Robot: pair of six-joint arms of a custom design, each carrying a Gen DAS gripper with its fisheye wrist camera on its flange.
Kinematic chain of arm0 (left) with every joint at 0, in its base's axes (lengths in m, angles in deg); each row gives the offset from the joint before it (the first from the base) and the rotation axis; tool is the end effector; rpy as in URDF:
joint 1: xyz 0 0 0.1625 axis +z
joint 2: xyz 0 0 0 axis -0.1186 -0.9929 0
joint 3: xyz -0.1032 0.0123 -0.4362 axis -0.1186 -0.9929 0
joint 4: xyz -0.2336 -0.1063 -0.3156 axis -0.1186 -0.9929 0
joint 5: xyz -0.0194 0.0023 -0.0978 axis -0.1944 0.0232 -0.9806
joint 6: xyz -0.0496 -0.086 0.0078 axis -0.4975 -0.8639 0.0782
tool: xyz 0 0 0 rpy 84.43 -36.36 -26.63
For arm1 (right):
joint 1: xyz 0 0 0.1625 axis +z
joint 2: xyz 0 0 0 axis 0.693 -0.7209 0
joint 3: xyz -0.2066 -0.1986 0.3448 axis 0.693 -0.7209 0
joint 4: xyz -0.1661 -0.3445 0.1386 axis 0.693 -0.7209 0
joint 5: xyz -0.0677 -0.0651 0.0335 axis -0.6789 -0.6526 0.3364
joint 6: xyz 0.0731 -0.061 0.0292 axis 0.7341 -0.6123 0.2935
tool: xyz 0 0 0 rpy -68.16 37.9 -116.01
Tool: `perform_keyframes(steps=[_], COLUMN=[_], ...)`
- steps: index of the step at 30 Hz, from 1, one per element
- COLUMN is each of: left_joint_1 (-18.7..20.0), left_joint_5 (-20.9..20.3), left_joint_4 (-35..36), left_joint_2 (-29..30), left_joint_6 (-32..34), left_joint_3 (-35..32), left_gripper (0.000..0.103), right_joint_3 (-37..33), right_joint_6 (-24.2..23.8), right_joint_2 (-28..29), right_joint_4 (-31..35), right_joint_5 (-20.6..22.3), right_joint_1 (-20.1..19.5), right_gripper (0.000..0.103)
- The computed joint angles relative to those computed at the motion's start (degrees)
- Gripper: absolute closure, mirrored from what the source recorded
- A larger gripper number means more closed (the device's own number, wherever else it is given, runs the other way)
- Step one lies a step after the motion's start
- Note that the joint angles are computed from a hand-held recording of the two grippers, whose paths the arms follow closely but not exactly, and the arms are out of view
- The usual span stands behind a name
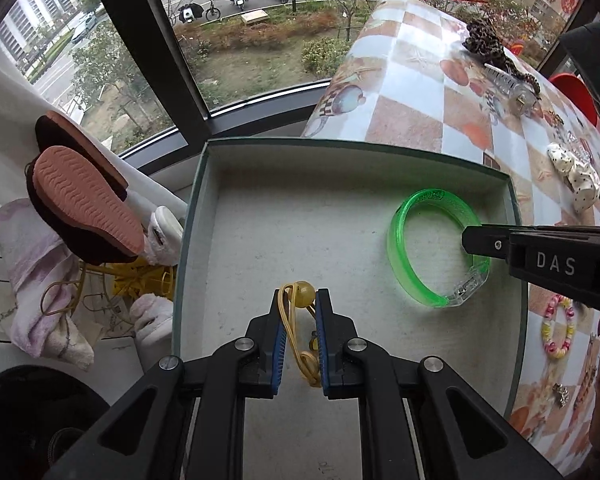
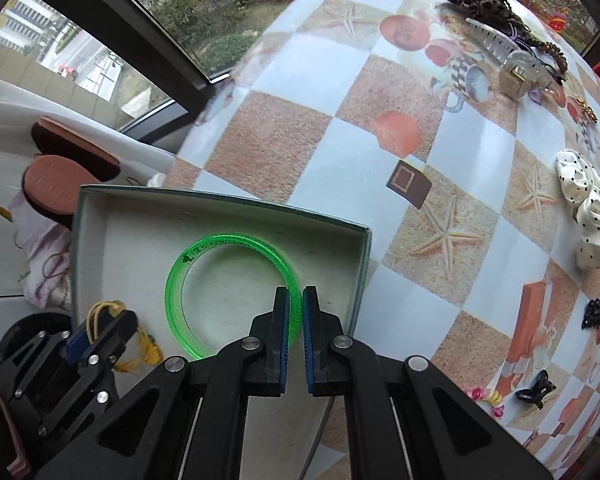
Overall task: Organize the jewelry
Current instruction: 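Carry the yellow hair tie and green bangle over the grey box tray, then open right gripper to drop the green bangle while left gripper releases the hair tie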
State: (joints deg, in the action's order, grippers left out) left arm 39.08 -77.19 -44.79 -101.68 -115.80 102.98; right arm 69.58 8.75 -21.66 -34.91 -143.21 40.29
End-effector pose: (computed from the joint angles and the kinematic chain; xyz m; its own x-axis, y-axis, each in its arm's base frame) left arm -0.4499 -0.5116 -0.0909 -0.6953 -0.0967 -0.7122 0.1166 0.9626 -0.2445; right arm 0.0155 -0.5954 0.3461 -0.7913 -0.2088 0.5746 -0.1904 0.9773 0.0929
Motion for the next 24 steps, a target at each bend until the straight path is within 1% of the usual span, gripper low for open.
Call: perform_keyframes(steps=[7,13,15,16,18,21,22,23,24], left_joint_1=[0.08,-0.23,-0.20,-0.16,-0.12,-0.25,-0.30,-0.36,-0.41], left_joint_5=[-0.83,-0.67,-0.96,-1.16,-1.54,-1.82,-1.97,-2.11,-2.21], left_joint_4=[2.17,3.15,3.46,3.41,3.87,4.34,4.63,4.92,5.61], left_joint_2=[0.94,0.97,0.92,0.87,0.86,0.97,1.07,1.18,1.31], left_joint_6=[0.03,-0.20,-0.35,-0.32,-0.48,-0.04,0.13,0.27,0.08], left_joint_3=[-1.19,-1.64,-1.76,-1.73,-1.90,-2.19,-2.40,-2.64,-3.08], left_gripper=[0.086,0.086,0.085,0.085,0.085,0.085,0.084,0.072,0.017], right_joint_3=[0.19,-0.79,-1.42,-1.71,-1.49,-1.75,-1.85,-1.96,-2.09], right_joint_6=[0.26,1.46,2.57,3.04,3.30,3.48,3.67,3.85,4.06], right_joint_2=[-0.31,-1.16,-1.53,-1.90,-2.77,-4.08,-4.56,-5.02,-5.53], right_joint_4=[-0.38,2.06,3.62,4.25,4.41,4.83,4.97,5.03,5.09], right_joint_5=[-1.17,0.81,2.78,4.07,5.39,6.88,7.52,8.12,8.70], right_joint_1=[-0.49,-1.13,-1.33,-1.47,-1.30,-0.62,-0.45,-0.33,-0.25], right_gripper=[0.096,0.094,0.084,0.080,0.070,0.068,0.068,0.066,0.063])
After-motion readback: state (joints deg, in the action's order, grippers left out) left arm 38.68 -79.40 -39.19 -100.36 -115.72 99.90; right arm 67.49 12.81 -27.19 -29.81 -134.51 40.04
